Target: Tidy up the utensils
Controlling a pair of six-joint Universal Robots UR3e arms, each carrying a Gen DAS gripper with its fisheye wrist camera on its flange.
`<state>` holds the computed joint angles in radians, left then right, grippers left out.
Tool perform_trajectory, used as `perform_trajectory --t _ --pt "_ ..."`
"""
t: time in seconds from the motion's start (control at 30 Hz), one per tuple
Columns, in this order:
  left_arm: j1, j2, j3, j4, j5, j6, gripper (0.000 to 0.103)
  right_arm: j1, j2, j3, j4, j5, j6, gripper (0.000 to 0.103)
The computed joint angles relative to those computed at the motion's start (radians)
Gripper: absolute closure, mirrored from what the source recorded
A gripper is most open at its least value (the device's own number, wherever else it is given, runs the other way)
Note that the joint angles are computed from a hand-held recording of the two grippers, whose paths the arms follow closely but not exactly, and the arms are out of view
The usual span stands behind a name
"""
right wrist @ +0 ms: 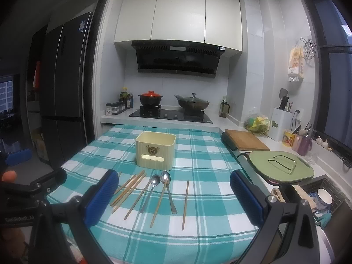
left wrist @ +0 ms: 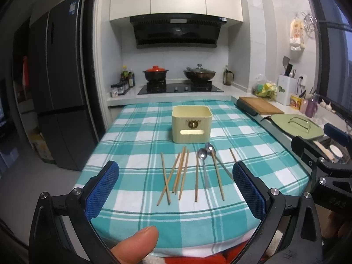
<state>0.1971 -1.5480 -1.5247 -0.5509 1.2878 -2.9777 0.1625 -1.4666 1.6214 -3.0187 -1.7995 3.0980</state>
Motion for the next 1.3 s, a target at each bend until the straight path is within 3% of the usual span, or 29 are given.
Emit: perform_trajectory --t 0.67,1.0,1.3 --pt "-0.073 -0.249 0.261 -0.114 0.157 -0.007 0.000 -0.054 0.139 -0.166 0.193 0.083 0.009 0.000" --pt "-0.101 -0.409 0.406 -0.161 0.237 0.017 0.000 -0.074 0.251 -0.277 0.283 0.066 -0.026 0.000" --pt "-0.084 -0.551 0.556 -0.293 0.208 0.015 0.000 -0.129 0.374 -0.411 0.463 0.122 0.013 0.000"
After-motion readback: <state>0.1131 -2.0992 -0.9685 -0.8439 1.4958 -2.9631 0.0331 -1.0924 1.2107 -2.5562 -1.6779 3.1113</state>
